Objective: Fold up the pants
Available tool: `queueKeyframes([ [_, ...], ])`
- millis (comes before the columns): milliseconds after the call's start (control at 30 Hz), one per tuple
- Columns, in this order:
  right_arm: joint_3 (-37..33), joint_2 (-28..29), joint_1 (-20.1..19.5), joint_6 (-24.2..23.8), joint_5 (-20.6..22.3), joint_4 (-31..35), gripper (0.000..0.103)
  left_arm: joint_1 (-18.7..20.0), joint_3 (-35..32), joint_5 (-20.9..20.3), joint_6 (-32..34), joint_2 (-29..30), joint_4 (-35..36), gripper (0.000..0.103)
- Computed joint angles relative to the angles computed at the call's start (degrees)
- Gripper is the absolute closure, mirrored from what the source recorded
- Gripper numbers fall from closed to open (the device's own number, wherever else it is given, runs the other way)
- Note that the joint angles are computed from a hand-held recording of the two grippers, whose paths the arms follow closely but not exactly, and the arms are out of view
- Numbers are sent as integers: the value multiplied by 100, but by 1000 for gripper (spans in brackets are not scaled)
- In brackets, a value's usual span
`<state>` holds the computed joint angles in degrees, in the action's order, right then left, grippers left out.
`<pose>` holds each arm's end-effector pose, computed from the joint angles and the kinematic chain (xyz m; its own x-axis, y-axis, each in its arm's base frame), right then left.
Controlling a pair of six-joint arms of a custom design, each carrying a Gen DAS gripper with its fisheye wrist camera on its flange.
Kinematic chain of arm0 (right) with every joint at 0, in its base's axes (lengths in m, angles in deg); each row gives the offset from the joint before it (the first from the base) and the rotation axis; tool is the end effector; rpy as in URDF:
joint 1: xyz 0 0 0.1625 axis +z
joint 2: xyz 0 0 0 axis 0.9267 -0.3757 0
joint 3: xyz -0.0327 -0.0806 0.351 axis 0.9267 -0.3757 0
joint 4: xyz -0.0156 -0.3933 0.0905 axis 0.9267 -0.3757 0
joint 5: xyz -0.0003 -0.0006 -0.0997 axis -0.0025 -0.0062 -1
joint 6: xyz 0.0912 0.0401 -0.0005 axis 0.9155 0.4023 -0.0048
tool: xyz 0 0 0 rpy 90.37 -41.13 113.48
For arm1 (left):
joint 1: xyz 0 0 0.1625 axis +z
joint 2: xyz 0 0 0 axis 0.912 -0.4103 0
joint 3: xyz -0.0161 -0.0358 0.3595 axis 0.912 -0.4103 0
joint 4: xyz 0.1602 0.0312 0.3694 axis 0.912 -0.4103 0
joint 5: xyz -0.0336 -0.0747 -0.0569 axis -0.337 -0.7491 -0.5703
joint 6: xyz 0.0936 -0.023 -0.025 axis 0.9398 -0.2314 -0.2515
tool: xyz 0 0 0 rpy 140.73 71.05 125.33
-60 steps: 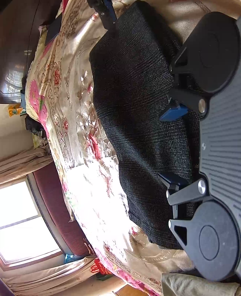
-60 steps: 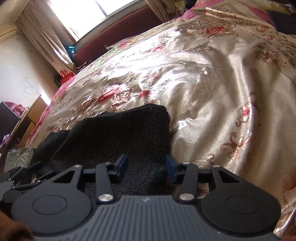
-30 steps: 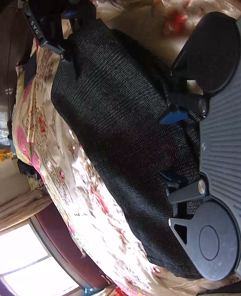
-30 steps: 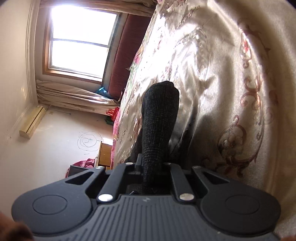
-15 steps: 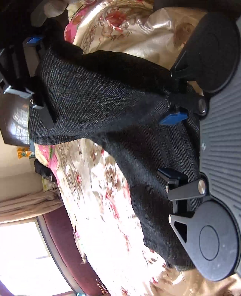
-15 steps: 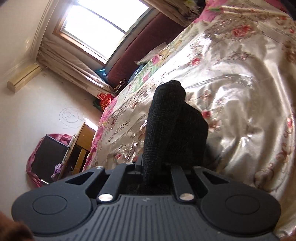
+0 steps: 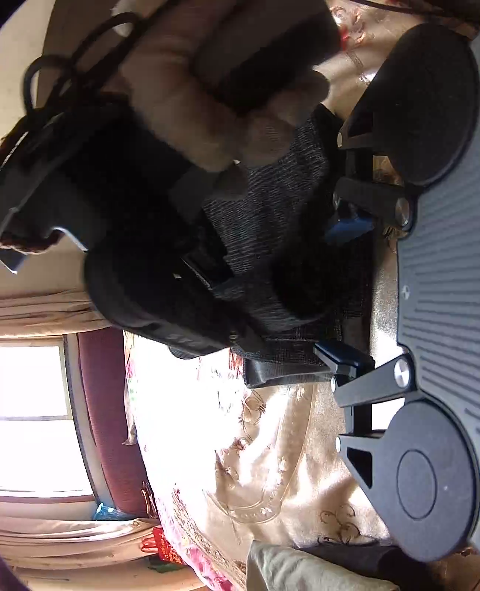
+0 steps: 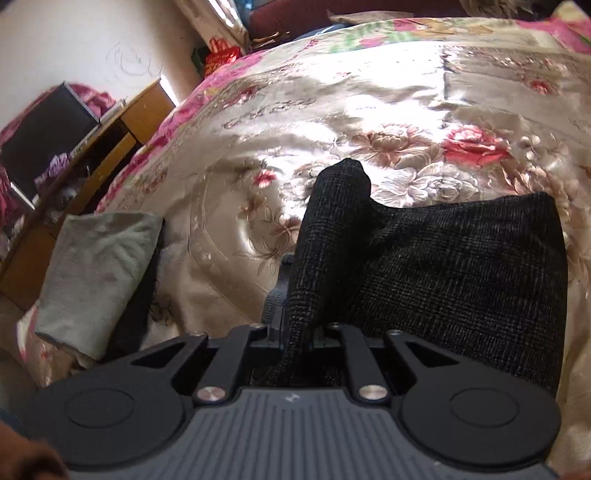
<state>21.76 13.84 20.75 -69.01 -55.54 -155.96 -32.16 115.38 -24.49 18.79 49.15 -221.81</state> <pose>0.0985 -0.6603 0.3075 -0.8757 -0.2893 0.3866 -0.4358 0.8183 -0.3748 -0.3890 -0.5071 0.0133 -0.6738 0.3572 -0.6468 0.7127 0.5451 -0.4415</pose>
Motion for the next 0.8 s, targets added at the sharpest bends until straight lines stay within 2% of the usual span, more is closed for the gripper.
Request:
queueKeyframes([
  [67, 149, 6, 116, -529, -264, -227, 78, 52, 10, -34, -162, -39, 48, 28],
  [100, 147, -24, 125, -563, -214, -151, 71, 68, 15, -28, -239, -59, 109, 28],
  [200, 196, -246, 101, -392, 236, 30, 69, 62, 18, 92, -338, -58, 93, 28],
  [267, 342, -395, 111, -416, 576, -343, 69, 23, 1, 237, -256, -4, -52, 28],
  [333, 390, -380, 124, -384, 588, -707, 69, -22, -24, 419, -167, 48, -157, 27],
  [400, 289, -241, 108, -394, 494, -823, 69, -67, -42, 577, -221, 61, -113, 24],
  [467, 146, 47, 106, -641, 78, -982, 68, -52, -98, 657, -421, 48, 197, 22],
  [500, -3, 209, 108, -717, -197, -834, 69, -59, -129, 783, -606, 34, 500, 22],
  [567, -19, 306, 15, -808, -221, -839, 69, -108, -84, 1005, -788, -27, 841, 22],
  [633, 185, 68, 0, -748, -28, -910, 68, -190, 44, 1142, -959, -157, 1026, 22],
  [733, 761, -584, -115, -772, 405, -979, 69, -233, 46, 1177, -1070, -194, 1069, 18],
  [800, 1200, -993, -168, -841, 332, -1176, 65, -257, -36, 1178, -1191, -134, 1135, 10],
])
